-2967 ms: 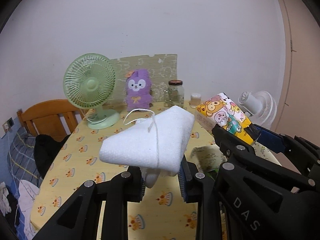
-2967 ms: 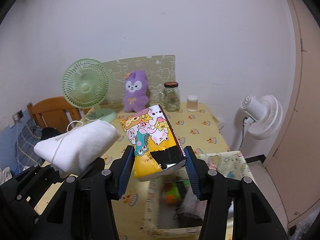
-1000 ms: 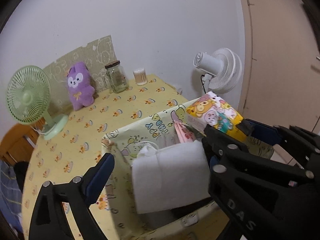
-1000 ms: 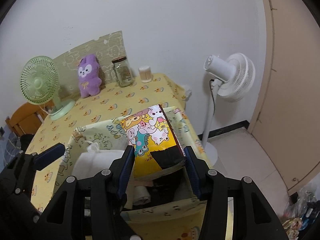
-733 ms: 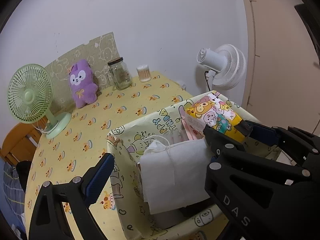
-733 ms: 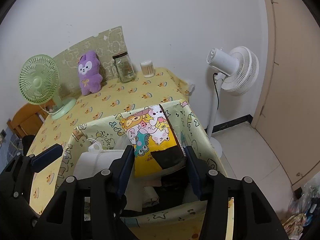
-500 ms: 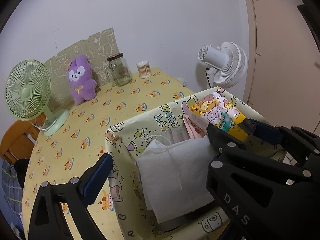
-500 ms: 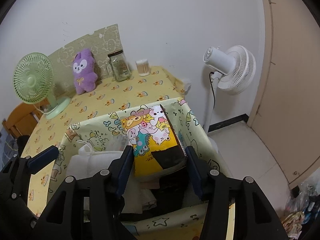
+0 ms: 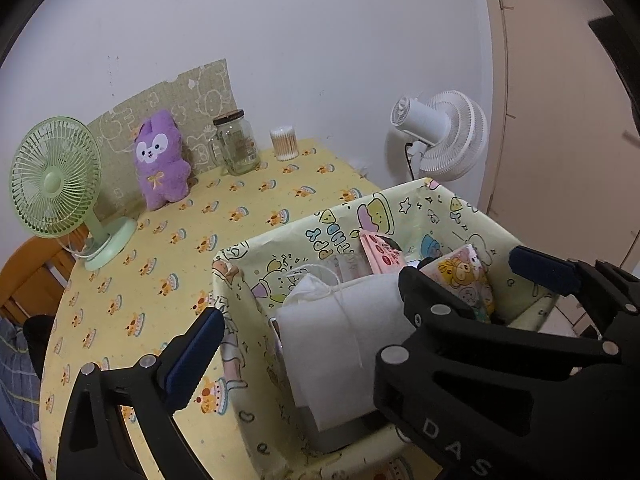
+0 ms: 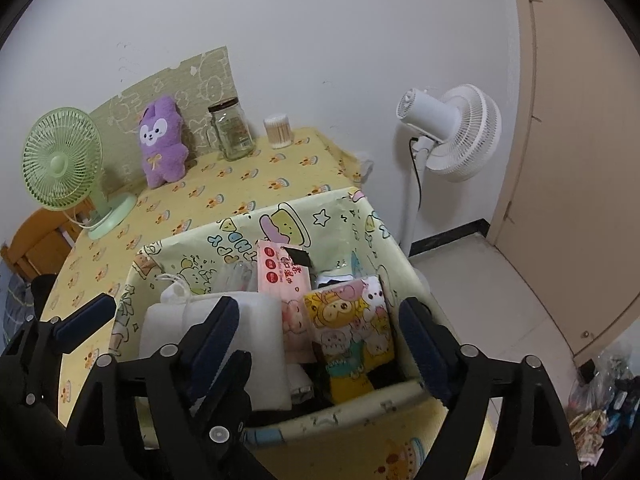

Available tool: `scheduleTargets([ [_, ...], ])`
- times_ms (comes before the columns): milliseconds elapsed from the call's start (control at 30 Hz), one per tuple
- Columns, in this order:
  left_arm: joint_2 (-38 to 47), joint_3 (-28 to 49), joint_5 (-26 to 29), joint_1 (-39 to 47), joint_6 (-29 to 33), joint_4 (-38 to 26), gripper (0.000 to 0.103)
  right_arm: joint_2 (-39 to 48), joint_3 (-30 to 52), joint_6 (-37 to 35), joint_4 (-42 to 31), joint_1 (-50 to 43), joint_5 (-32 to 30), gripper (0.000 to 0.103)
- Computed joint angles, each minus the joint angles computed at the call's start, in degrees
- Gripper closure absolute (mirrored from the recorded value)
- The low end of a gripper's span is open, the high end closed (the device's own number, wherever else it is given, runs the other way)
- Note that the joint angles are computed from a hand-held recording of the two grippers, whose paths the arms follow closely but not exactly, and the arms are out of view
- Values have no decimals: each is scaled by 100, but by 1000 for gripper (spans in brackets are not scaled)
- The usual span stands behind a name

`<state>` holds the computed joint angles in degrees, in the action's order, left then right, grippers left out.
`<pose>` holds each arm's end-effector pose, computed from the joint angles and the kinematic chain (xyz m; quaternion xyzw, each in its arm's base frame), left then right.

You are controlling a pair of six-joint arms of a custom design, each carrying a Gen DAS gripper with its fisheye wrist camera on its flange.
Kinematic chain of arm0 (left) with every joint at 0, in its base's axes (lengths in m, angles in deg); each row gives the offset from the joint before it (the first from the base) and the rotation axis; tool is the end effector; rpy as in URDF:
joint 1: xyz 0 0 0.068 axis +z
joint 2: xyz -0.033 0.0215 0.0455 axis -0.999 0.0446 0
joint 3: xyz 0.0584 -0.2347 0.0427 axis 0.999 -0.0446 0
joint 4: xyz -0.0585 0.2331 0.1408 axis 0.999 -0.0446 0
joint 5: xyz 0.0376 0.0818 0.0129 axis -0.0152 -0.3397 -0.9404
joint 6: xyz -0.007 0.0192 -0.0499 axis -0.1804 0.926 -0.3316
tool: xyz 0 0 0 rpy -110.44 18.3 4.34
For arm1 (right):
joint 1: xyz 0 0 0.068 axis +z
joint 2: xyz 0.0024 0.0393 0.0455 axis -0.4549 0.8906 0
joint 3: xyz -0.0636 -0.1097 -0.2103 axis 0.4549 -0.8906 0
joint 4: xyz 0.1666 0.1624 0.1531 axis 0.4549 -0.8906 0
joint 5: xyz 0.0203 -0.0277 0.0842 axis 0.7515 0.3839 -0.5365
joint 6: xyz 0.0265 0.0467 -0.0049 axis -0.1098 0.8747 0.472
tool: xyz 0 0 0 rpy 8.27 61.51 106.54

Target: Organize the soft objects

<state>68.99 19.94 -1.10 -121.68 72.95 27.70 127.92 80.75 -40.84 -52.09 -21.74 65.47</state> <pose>0.2658 -0.1705 0.1920 0.2016 0.8828 -0.0234 0.4237 0.2639 0.0188 0.1953 0.1194 0.9021 0.0017 0.4146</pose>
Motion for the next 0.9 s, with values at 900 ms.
scheduleTargets([
  [900, -3064, -1195, 282, 823, -23, -815, 0, -1644, 70, 694, -1051, 2307, 2057, 0],
])
